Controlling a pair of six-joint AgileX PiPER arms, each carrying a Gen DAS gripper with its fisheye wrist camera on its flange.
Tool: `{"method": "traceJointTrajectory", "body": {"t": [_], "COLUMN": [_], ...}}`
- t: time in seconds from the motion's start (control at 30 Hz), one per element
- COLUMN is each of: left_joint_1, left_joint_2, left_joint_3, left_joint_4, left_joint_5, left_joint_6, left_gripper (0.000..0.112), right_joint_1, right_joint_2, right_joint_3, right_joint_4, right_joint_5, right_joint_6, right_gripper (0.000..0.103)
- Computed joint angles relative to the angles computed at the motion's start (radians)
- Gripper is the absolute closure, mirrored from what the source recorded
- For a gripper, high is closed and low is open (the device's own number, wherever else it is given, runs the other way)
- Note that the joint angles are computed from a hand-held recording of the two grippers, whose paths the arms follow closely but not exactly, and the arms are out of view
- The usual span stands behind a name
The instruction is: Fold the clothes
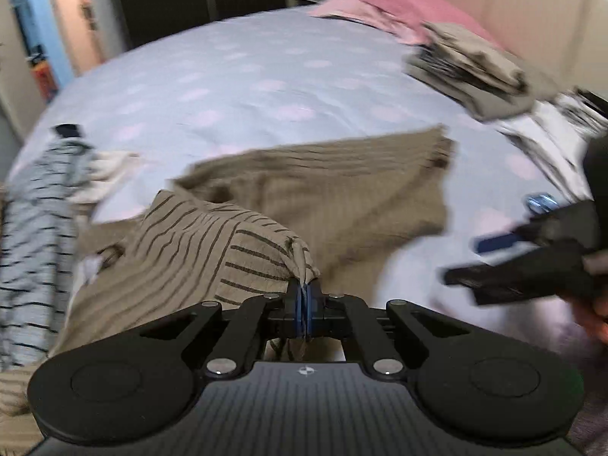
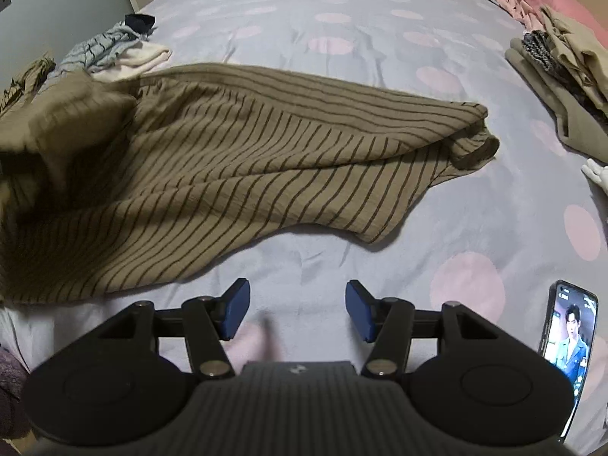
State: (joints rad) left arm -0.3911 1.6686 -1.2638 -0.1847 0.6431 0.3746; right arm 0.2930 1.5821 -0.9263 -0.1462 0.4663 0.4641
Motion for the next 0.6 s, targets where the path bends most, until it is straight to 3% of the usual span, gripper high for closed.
{"method": "traceJointTrajectory", "body": {"t": [0.17, 0.4, 0.57, 0.6], "left_joint_1": [-0.063, -0.049, -0.029, -0.019], "left_joint_2": [0.004, 0.036, -0.007, -0.014], "left_joint_3": [0.061, 0.121, 0.173, 0.177], "left_joint_4": [-0.121, -0.204, -0.174, -0.178], "left_joint_5": [0.036, 0.047, -0.007, -0.006], "left_joint_6": [0.082, 0.148, 0.132, 0.141], "left_gripper": [0.112, 0.109, 0.072, 0.068], "right_joint_1": [-0.008, 0.013, 0.007, 0.010], "right_joint_2": [-0.023, -0.027, -0.032, -0.033], "right_joint_3": [0.004, -0.003, -0.005, -0.003], "right_joint_4": [0.033, 0.068, 0.224, 0.259], "right_joint_5": [0.021, 0.011, -0.029, -0.038], "right_joint_6": [-0.007, -0.059, -0.236, -0.276], "right_gripper": [0.044, 0.044, 0.044, 0.044]}}
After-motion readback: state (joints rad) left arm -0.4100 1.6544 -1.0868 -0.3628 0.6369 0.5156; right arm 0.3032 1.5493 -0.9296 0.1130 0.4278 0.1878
